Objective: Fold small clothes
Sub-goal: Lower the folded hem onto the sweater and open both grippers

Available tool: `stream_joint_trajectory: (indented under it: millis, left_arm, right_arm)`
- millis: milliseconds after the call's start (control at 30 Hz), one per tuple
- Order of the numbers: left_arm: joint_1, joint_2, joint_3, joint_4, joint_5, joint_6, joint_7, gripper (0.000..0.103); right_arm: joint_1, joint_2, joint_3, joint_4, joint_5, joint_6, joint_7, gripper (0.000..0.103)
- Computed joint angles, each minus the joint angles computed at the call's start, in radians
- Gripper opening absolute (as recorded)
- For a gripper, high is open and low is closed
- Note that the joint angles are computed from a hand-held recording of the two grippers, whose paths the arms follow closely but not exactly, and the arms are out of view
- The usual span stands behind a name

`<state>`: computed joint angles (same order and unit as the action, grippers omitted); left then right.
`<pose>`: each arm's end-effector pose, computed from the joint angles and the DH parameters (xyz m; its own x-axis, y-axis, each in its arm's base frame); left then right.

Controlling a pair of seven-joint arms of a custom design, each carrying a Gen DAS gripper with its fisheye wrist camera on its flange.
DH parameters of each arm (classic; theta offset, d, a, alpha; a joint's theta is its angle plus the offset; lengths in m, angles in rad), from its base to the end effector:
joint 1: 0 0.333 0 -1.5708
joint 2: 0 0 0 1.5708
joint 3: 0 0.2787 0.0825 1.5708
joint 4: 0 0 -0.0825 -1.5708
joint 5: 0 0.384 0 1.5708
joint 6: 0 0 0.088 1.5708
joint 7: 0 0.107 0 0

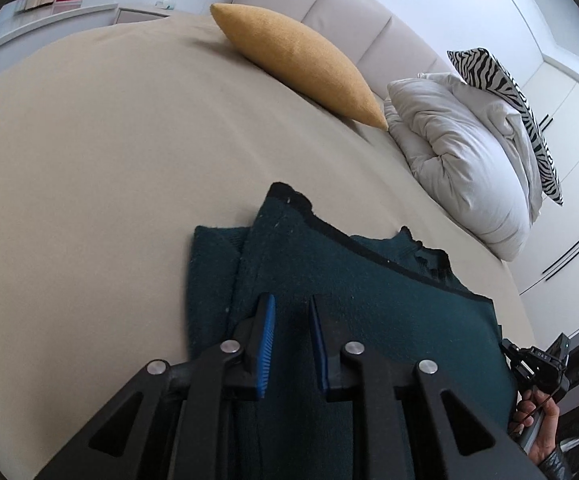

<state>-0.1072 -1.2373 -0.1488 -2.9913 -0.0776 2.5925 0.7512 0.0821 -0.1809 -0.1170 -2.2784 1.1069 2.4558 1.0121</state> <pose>0.2881 -0.0684 0.5047 0.3836 -0.7780 0.4976 -0.5512 -0.6252 -0.5525 0.5240 -0.0196 0.4301 -0.0237 -0.7318 -0.6812 -0.8383 0.3858 -0.3852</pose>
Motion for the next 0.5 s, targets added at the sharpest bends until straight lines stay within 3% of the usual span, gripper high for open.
stream_joint_trajectory:
  millis: [33, 67, 133, 167, 333, 433, 500]
  left_arm:
    - [0.01, -0.01, -0.016, 0.014, 0.006, -0.034, -0.015, 0.025]
    - [0.027, -0.017, -0.045, 0.035, 0.02, -0.062, -0.037, 0.03]
    - [0.062, 0.0, -0.098, 0.085, 0.065, -0.062, -0.073, 0.059]
    - [0.082, 0.029, -0.121, 0.117, 0.093, -0.049, -0.084, 0.064]
    - [0.118, 0.252, -0.132, 0.229, 0.176, 0.077, -0.073, 0.067]
    - [0.172, 0.341, -0.158, 0.256, 0.235, 0.071, -0.091, 0.067]
    - [0.141, 0.379, -0.098, 0.223, 0.21, 0.099, -0.087, 0.065]
  right_arm:
    - [-0.007, -0.011, -0.003, -0.002, -0.014, 0.0, 0.019, 0.009]
    - [-0.015, -0.032, 0.007, -0.012, -0.065, 0.026, 0.068, 0.01]
    - [-0.012, -0.079, -0.003, -0.031, -0.101, 0.027, 0.064, 0.01]
    - [-0.002, -0.109, -0.011, -0.042, -0.095, 0.009, 0.043, 0.01]
    - [0.092, -0.05, 0.012, 0.071, -0.064, -0.071, -0.016, 0.01]
    - [0.109, 0.06, 0.042, 0.17, -0.044, -0.095, -0.003, 0.014]
    - [0.103, 0.142, 0.067, 0.229, -0.071, -0.104, 0.052, 0.014]
